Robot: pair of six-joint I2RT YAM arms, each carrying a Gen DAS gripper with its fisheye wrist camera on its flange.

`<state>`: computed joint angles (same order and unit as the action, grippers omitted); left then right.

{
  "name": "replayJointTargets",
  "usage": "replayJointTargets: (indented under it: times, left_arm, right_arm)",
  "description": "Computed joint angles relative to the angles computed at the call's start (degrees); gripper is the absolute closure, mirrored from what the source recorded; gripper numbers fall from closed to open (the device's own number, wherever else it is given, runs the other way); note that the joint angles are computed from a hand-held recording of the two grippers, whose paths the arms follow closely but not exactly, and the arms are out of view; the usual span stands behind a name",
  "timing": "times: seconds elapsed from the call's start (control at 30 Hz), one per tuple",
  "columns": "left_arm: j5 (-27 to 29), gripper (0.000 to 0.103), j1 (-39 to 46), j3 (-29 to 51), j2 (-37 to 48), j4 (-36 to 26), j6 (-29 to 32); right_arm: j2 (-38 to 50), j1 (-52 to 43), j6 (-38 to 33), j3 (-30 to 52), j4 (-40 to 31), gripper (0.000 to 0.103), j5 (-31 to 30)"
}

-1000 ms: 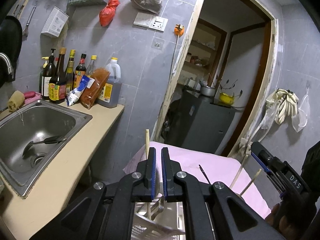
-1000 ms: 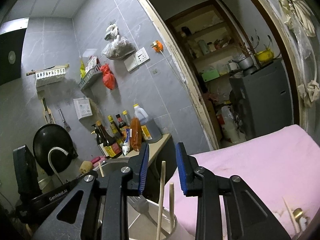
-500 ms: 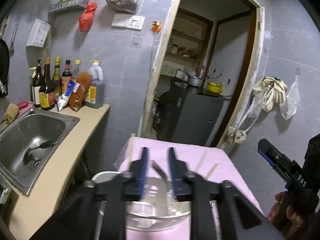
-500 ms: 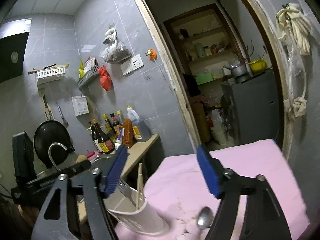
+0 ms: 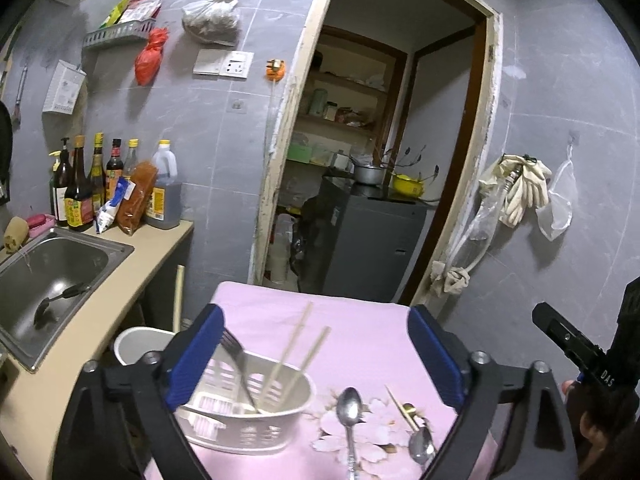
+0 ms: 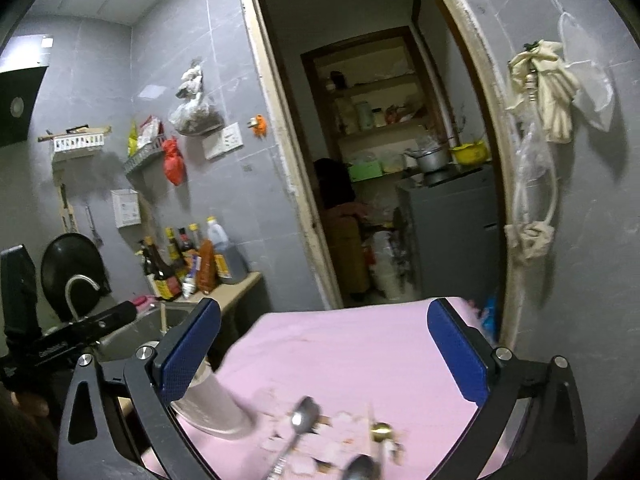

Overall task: Organize utensils
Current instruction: 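Move both tools back to the silver spoon and remaining chopstick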

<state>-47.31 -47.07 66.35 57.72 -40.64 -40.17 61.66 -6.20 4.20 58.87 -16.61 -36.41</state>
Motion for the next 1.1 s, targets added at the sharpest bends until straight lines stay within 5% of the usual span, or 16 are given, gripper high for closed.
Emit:
replayJointTargets:
  times: [0.17,0.37,0.73,1.1]
  left_arm:
    - [-6.79,0.001,-6.16,1.49,6.39,-0.48,-5.89]
    - [-8.72,0.001,-9.32,2.05,12.7,-0.78,-9.74]
    - [0.15,0.001,-7.07,-1.29,21.75,1.85,-14.72]
    - [5.98,0.001,-2.83,-4.05,26.86,7.07,-12.89]
  right_arm:
    - [1.4,-5.53,-3.36,0.56,-1.88,0.001,-2.84]
    - [4.33,-10.5,-6.65,-0.51,-2.15,0.001,-5.39]
    - [12.76,-12.98,-13.01,-5.08,-2.14,0.001,-4.63]
    - [25.57,-10.58,-18.7,-4.83,-1.5,0.001,-4.02]
